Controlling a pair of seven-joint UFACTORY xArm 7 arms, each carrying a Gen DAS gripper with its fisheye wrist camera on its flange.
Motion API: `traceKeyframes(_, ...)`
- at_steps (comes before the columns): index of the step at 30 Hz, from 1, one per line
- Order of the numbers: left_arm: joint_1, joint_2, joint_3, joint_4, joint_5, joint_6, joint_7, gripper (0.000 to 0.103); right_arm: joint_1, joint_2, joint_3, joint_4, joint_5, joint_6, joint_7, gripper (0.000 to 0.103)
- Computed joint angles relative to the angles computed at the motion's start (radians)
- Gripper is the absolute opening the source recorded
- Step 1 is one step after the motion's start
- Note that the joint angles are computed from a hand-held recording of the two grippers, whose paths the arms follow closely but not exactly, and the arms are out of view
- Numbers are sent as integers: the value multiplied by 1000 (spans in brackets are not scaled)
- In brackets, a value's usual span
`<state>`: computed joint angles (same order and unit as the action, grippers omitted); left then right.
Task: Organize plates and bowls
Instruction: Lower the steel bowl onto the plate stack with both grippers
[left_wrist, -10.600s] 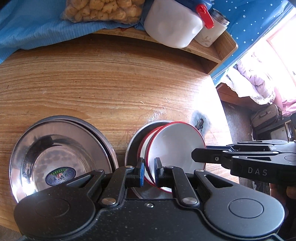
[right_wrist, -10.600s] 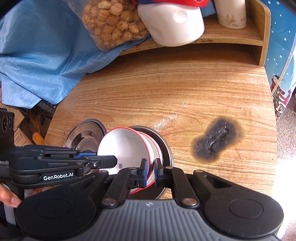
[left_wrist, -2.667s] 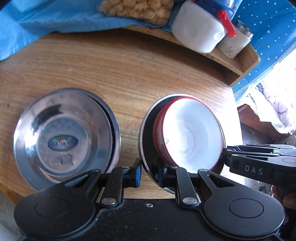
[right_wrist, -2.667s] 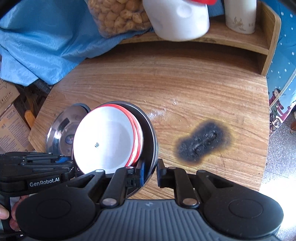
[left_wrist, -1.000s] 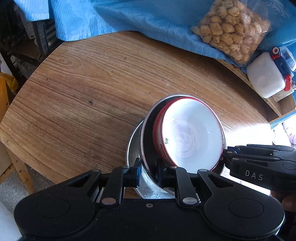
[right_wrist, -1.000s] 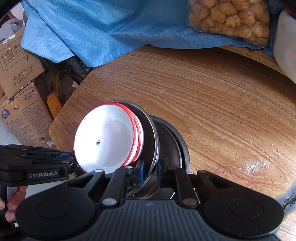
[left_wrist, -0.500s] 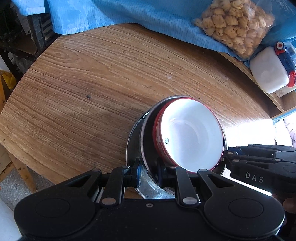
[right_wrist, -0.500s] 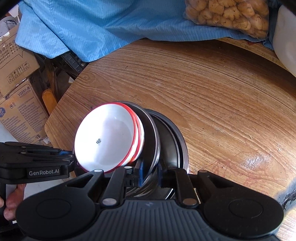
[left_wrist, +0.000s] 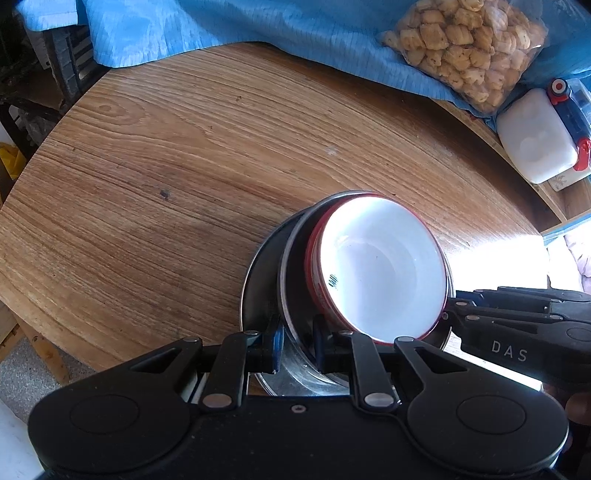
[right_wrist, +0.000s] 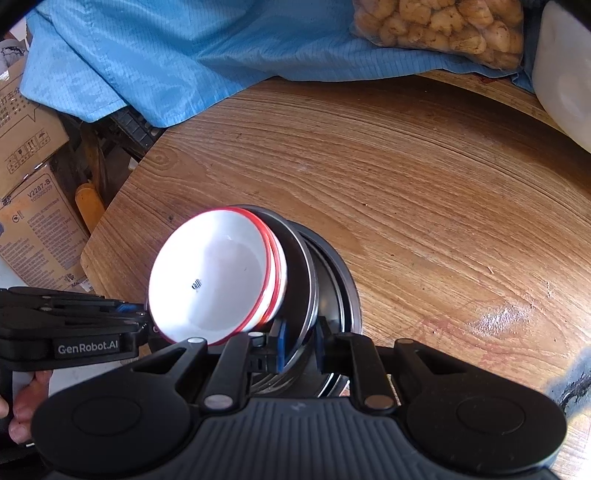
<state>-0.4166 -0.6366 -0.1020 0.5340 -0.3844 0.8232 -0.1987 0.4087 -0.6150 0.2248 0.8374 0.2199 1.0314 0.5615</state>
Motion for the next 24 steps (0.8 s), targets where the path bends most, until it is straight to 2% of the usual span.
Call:
traceKeyframes(18, 11, -6, -28, 4, 59, -4, -21, 15, -4, 23, 20, 32, -39, 26, 21, 20)
traceKeyframes(24, 12, -9, -21, 9, 75, 1, -30, 18, -7, 29, 31, 42, -59, 37, 40, 20)
